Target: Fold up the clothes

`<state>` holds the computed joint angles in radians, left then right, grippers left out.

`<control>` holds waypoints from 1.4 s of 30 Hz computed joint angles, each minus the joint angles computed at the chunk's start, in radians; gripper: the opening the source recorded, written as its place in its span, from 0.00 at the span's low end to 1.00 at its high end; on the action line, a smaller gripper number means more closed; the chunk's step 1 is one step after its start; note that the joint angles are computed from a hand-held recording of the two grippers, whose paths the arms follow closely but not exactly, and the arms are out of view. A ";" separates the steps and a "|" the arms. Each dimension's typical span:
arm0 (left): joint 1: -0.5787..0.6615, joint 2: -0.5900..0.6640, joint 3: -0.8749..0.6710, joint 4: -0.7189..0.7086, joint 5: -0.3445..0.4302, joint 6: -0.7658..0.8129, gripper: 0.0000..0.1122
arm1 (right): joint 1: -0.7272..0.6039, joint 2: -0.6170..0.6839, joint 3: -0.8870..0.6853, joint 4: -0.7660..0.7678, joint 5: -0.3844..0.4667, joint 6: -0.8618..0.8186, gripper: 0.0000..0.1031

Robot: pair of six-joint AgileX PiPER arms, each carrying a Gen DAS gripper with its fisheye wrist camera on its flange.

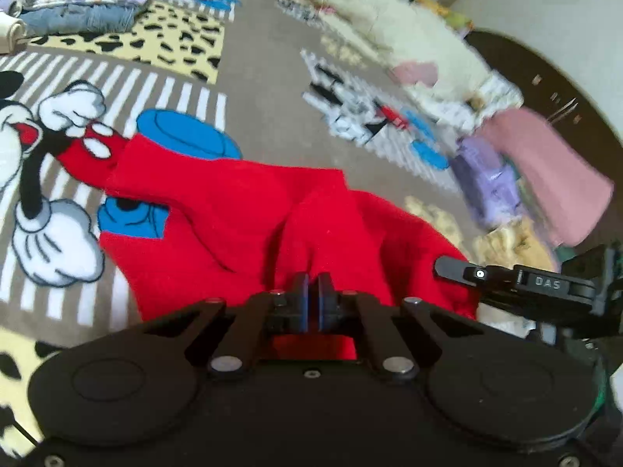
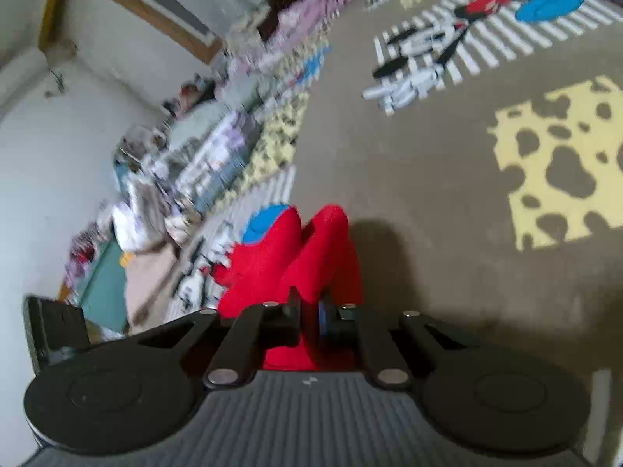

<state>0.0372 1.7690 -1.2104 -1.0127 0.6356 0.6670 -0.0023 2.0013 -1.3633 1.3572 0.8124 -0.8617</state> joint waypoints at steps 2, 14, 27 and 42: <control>0.022 -0.057 0.045 -0.079 0.005 0.055 0.02 | -0.013 -0.032 0.021 0.034 0.017 -0.016 0.09; 0.122 -0.360 0.074 -0.429 0.000 0.137 0.01 | -0.115 -0.229 0.000 0.233 0.101 -0.021 0.09; 0.238 -0.527 0.028 -0.453 0.081 0.106 0.00 | -0.211 -0.360 -0.077 0.263 0.114 0.082 0.09; 0.022 -0.165 0.311 -0.415 0.093 -0.037 0.58 | -0.212 -0.306 0.037 0.132 0.091 0.034 0.09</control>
